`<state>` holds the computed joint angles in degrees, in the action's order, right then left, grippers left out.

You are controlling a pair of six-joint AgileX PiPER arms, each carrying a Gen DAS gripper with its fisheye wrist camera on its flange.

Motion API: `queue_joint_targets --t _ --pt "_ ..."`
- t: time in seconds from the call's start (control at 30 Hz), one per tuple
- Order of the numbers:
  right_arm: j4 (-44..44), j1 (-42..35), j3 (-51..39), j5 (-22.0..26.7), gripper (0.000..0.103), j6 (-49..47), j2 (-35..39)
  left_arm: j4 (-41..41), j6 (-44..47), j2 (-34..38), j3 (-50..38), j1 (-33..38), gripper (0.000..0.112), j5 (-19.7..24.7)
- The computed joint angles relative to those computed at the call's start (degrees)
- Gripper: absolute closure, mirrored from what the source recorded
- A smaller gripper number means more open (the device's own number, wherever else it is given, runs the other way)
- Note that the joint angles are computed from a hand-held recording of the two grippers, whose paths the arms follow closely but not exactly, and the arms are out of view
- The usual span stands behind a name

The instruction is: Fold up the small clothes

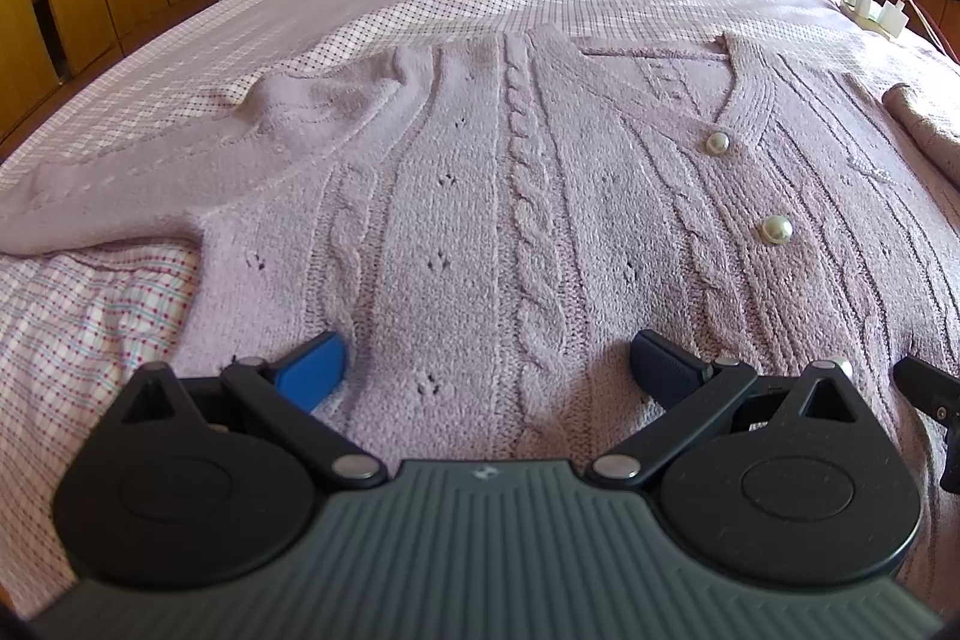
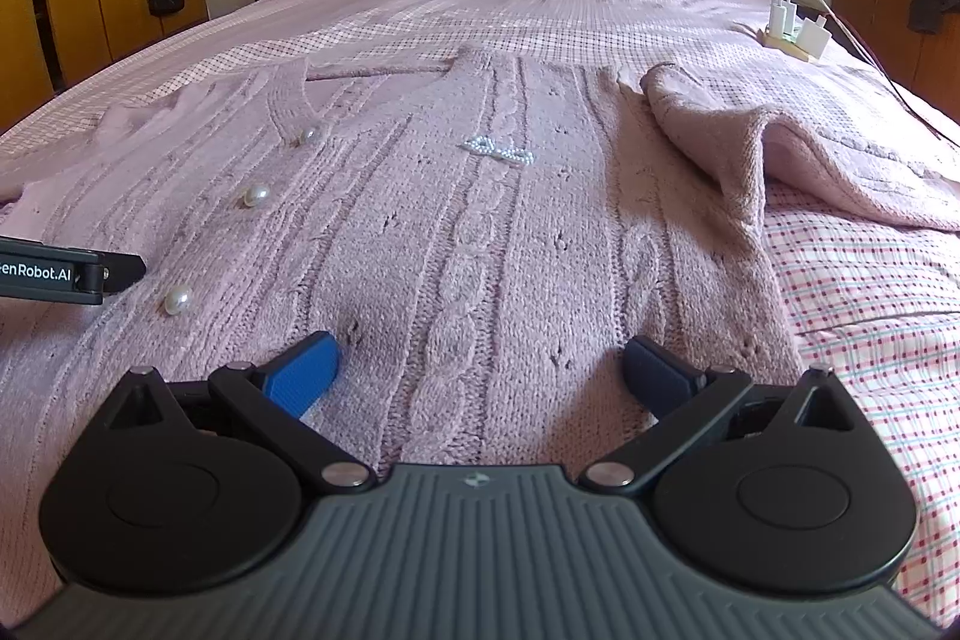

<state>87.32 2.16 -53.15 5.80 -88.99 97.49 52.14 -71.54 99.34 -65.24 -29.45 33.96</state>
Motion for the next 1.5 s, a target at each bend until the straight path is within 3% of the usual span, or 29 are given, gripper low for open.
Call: queue_joint_targets --t 0.13,0.2,0.53,0.8,1.07,1.2,1.5 --pt "9.11 -0.54 0.62 0.94 0.0 -9.26 -0.14 -0.82 1.0 -0.29 0.13 0.42 0.009 -0.46" --pt "9.47 -0.93 0.72 1.6 0.0 -9.49 -0.26 -1.91 2.26 -0.49 0.0 0.76 0.009 -0.71" --pt "-10.77 -6.79 -1.11 12.77 0.0 8.8 -2.23 -8.71 9.88 -2.06 -0.97 2.54 0.009 -1.0" --pt "-15.4 -15.65 -5.02 24.77 0.0 10.82 -4.32 -11.2 10.99 -3.08 -2.7 2.87 0.009 0.92" --pt "-18.59 -26.78 -16.08 35.36 0.0 18.58 2.13 -10.29 9.03 -3.12 -3.73 2.69 0.009 3.41" --pt "-20.88 -30.6 -22.23 36.98 0.0 25.07 6.84 -9.45 8.12 -3.06 -4.15 2.3 0.009 4.64" --pt "-26.51 -34.32 -34.84 32.86 0.0 36.99 17.91 -9.5 8.32 -1.75 -6.55 2.1 0.009 7.08"
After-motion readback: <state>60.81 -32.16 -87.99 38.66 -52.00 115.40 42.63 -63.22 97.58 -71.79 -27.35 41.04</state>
